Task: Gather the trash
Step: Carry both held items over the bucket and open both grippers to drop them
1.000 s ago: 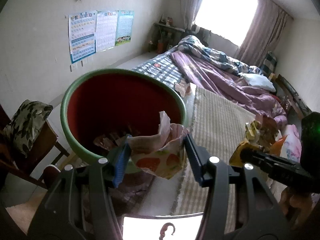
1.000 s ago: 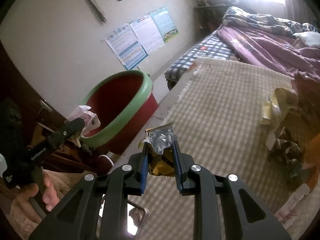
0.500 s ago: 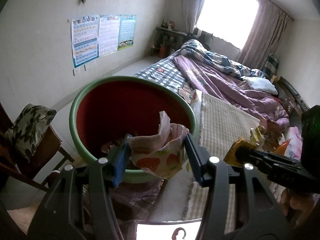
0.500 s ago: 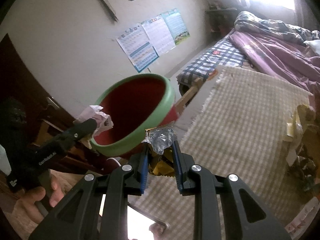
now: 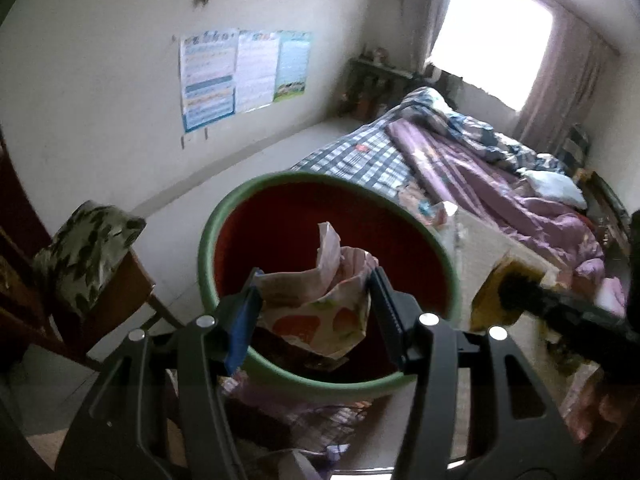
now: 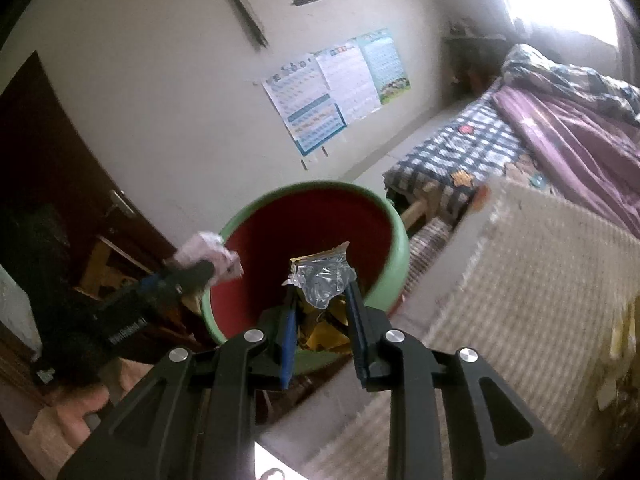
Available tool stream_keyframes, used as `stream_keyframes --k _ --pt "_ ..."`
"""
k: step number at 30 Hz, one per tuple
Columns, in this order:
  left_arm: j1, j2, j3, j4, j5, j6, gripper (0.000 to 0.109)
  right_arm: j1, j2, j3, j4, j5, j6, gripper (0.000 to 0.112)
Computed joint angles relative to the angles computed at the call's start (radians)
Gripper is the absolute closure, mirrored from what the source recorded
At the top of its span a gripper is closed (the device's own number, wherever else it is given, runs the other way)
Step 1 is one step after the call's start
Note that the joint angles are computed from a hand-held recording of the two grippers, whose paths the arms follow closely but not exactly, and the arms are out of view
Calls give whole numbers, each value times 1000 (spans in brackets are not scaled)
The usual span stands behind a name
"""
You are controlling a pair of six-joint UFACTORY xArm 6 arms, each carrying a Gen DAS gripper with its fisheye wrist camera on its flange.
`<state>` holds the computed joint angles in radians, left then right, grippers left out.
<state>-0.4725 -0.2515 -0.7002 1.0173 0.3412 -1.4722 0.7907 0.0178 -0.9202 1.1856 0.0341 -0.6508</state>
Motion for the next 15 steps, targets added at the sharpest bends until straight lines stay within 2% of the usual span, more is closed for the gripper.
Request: stream_keyframes --k 3,15 --pt "19 10 2 -13 -10 14 57 -7 37 -43 -54 15 35 88" --pt "32 47 -19 -37 -25 54 57 2 114 -115 -85 39 78 88"
